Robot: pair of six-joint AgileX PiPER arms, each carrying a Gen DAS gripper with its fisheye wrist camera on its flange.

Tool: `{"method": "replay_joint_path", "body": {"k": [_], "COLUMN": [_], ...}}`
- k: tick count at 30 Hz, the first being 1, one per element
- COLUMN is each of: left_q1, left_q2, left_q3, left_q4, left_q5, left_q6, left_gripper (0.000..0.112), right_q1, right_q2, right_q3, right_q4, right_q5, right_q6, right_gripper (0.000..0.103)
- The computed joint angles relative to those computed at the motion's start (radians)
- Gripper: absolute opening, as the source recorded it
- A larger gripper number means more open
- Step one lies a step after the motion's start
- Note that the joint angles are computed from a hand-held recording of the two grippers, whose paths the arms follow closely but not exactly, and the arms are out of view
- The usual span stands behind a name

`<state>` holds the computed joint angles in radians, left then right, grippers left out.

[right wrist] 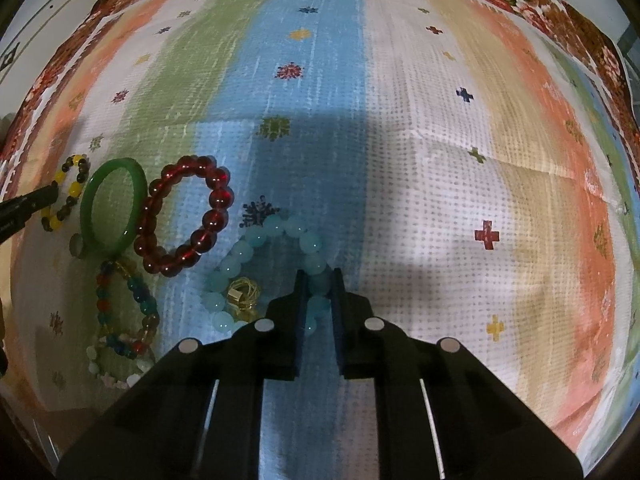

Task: Organize jewelry
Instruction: 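Close left gripper on yellow-black bracelet while right gripper closes on aqua bracelet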

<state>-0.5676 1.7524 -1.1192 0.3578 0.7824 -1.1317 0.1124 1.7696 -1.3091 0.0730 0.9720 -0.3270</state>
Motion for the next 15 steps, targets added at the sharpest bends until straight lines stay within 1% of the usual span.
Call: {"method": "replay_joint_path", "body": {"k": [15], "left_q1": [-0.085], "left_q2": [-0.063], "left_q3": [-0.058], "left_q4": [0.043], "left_q5": [0.034], "left_q6": [-0.026], "left_gripper": [0.010], "right_q1": [0.016], "right_q2": [-0.124], "right_q3": [0.037], "right_q4": [0.022], "right_q5": [0.019], "right_q6": [-0.019], "right_gripper": [0.013]}}
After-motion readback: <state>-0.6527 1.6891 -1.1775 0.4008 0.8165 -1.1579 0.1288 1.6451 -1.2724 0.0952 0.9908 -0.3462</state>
